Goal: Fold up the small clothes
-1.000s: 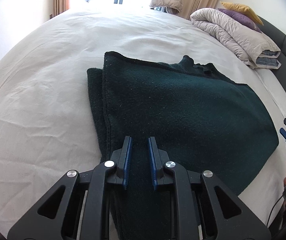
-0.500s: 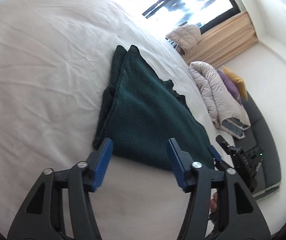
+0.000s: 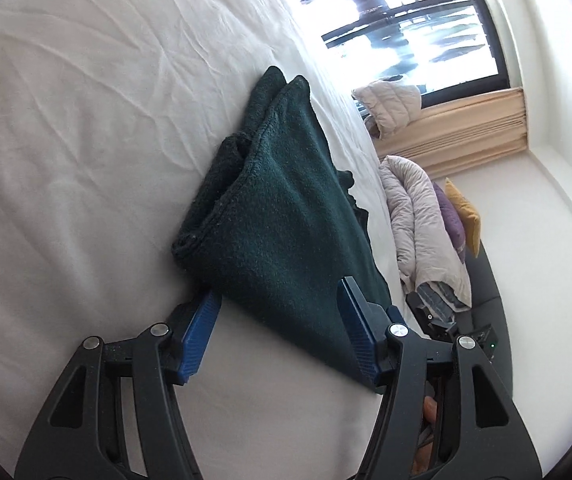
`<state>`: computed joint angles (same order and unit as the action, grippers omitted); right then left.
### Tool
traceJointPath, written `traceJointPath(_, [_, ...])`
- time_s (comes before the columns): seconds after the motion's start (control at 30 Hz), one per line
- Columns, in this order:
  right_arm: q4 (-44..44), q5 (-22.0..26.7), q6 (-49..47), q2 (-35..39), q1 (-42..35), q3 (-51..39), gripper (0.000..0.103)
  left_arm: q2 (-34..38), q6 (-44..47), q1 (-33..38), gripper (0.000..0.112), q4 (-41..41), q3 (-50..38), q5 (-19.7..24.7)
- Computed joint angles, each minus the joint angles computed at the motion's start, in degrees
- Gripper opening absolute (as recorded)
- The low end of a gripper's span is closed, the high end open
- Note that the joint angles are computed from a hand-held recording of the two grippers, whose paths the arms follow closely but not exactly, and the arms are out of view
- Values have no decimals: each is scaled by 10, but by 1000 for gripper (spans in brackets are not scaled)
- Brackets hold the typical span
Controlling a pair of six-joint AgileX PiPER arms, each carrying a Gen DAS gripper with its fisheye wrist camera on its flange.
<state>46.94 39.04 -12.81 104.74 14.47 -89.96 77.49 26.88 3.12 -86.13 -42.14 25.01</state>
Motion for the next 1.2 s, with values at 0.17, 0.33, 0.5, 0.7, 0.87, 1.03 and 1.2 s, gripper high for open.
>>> traceJointPath(0.17, [-6,44,39,51,-21,-65,32,58,76,-19,58,-88,-44,-15])
traceJointPath(0.33, [-37,107,90,118,-18,-164,22,125,103,-2,31,-115,-97,18])
traceJointPath(0.5, [-123,187,163,191,7,-275,10,155,107,8,11,-81,-126,9])
traceJointPath(0.7, [-106,157,134,188,1,-235,0,155,74,-1,7,-13,-156,-17])
traceJointPath(0.87, [-82,126,99,176,-1,-198,0,146,-141,-38,6,236,-237,-51])
traceJointPath(1.03, [52,152,14,143,-69,-147,25,194,-342,-107,6,522,-412,-33])
traceJointPath(1.2, [218,217,-82,138,-181,-107,64,341,-453,-241,6,808,-698,88])
